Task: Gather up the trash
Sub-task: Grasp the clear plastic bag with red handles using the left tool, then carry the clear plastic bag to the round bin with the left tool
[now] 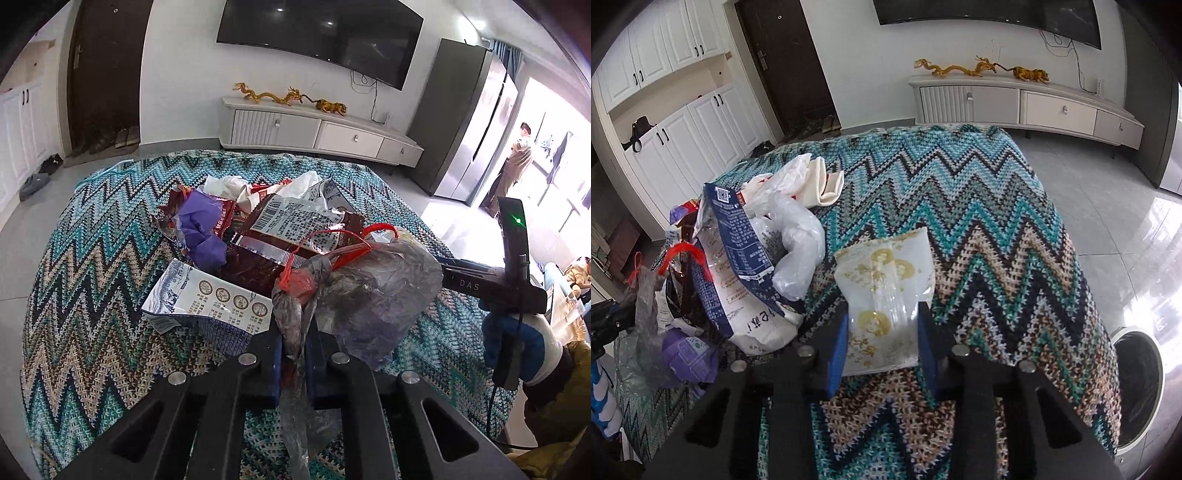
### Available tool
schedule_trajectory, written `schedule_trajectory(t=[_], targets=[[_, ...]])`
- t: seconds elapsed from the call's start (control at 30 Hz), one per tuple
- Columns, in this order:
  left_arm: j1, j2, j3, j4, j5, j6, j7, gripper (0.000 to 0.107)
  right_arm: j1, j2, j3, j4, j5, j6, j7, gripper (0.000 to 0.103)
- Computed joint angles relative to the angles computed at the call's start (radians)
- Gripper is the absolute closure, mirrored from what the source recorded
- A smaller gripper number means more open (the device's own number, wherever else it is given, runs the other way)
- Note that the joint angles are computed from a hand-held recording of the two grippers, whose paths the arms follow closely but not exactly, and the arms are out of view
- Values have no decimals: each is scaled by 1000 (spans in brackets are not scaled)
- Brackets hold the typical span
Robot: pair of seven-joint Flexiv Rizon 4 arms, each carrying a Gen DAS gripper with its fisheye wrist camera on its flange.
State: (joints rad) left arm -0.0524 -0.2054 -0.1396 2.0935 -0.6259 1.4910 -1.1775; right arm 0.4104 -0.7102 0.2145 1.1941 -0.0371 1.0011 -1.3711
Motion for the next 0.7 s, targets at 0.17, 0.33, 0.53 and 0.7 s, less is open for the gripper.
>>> schedule_trajectory(t=[0.17, 0.33, 0.53, 0.7], targets=[[-30, 32, 36, 15, 54, 11, -65, 98, -10, 48, 3, 69, 10, 43, 2, 77], [-68, 72, 104, 21, 194, -4, -200, 97, -30, 118, 15, 164, 24, 107, 5, 77], [-105, 120, 200, -30, 539, -74, -508, 97, -55, 207, 30, 276, 42, 190, 7, 77], [-92, 178, 194, -66, 779, -136, -716, 98, -71, 293, 37, 377, 50, 269, 18, 77]])
